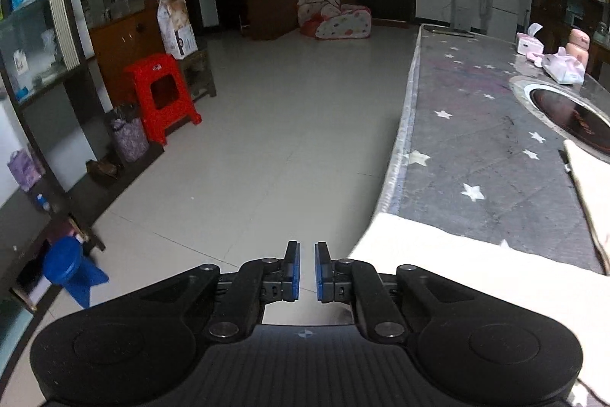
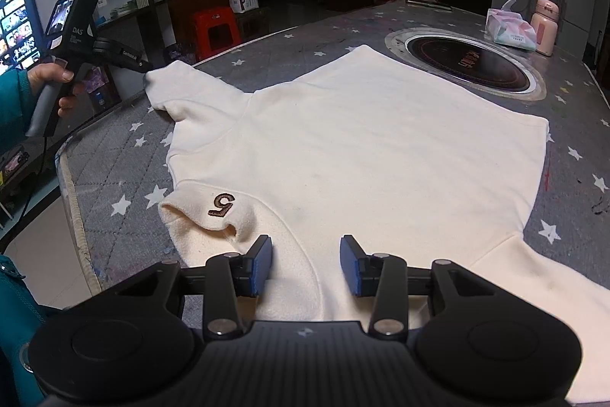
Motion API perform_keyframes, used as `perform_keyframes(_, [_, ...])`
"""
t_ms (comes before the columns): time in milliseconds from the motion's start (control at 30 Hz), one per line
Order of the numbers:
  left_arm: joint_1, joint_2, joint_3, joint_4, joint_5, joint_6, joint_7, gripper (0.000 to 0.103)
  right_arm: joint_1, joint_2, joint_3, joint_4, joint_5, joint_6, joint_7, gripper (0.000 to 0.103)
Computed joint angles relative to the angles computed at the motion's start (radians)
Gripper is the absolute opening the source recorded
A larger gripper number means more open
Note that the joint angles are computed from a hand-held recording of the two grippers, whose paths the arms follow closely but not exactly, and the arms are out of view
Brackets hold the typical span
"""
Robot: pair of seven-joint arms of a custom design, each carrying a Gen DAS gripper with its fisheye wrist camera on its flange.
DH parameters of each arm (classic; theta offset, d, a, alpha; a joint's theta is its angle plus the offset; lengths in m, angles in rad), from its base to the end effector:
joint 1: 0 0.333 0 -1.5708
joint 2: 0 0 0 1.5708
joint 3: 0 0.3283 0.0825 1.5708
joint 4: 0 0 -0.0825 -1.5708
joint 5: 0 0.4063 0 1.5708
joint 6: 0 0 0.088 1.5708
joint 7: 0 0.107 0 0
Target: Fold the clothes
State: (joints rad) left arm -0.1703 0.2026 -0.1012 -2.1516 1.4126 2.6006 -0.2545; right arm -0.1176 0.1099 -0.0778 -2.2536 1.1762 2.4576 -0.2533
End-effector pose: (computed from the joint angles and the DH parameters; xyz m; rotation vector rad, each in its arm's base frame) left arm 0.5655 -0.1774 0.3163 -1.9527 1.3331 -0.5103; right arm 0.5487 -0.1090 0.3205 -2.1885 1.0065 -0.3150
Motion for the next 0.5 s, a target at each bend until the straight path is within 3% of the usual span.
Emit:
perform_keyframes(133, [-0.009,-0.024,-0.012,-0.014,0.062,0.067,-0.026,0.012,0.002,0.0,0.001,0.002,-0.015,0.002,0.005,0.04])
perform_keyframes(333, [-0.019,0.029,-0.033,0.046,0.121,0.281,0.049,0.013,0.002,0.002,0.0,0.012,-0.068,-0.007,0.006,0.041])
perform_keyframes(500, [-0.049,0.102,-0.026,0.108,0.005,0.293,0.226,0.015,0.001,-0.003,-0.002,0.014,-0.121,-0.02,0.013,0.041])
